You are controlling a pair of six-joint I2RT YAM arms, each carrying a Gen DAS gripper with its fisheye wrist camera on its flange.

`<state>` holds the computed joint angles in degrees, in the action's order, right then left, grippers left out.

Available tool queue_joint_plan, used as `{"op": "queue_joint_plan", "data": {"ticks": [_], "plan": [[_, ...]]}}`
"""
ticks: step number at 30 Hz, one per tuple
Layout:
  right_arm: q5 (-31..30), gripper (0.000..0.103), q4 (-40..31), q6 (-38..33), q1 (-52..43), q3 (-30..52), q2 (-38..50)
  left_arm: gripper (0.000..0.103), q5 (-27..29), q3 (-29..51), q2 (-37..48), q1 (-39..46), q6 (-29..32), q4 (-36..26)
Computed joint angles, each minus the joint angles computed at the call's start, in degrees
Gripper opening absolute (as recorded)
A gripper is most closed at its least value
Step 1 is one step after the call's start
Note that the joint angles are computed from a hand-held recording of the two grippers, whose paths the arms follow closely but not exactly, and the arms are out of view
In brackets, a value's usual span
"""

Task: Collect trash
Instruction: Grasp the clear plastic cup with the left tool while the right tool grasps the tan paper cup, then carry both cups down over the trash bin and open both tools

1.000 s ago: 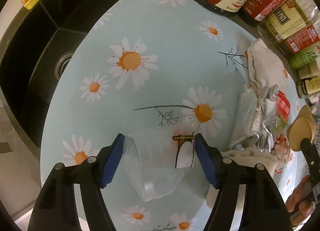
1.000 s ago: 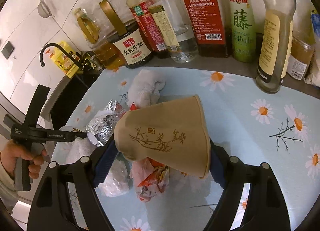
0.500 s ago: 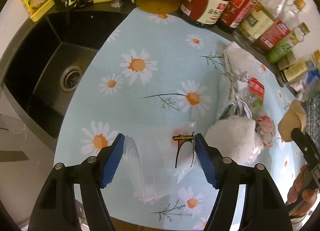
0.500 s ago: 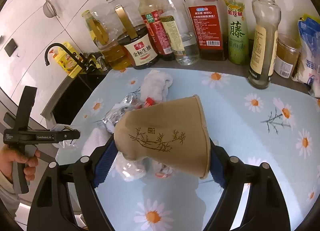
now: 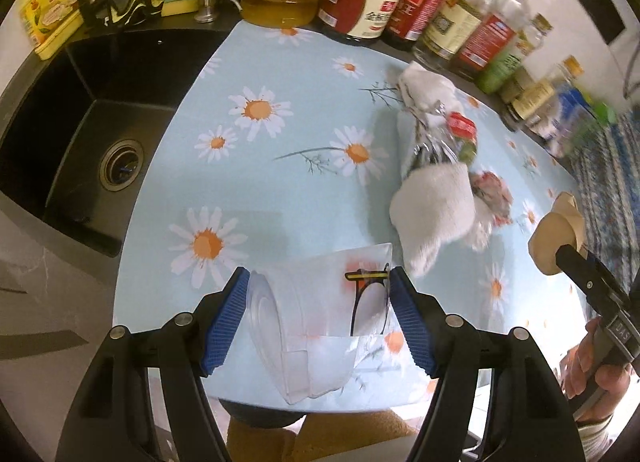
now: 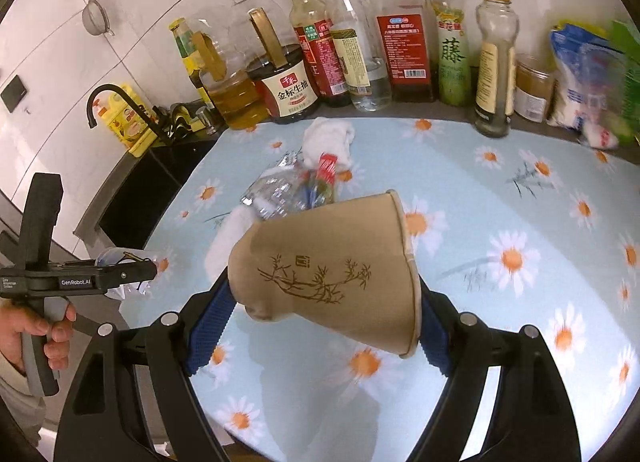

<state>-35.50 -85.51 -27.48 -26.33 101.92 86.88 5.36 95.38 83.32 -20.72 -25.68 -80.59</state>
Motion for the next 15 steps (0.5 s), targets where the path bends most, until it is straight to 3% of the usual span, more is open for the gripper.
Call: {"op": "queue_joint_plan", "data": {"ticks": [10, 15], "plan": [[3.27, 0.081, -2.94, 9.49, 2.83, -11.39, -16.31, 0.068, 8.89, -7.87, -11.71, 7.63, 10.56, -1.89], [5.07, 0.081, -4.33, 18.06, 9.28, -14.73, -24.12, 0.068, 13.85, -11.72, -16.87, 12.79, 16.59, -3.83]]}}
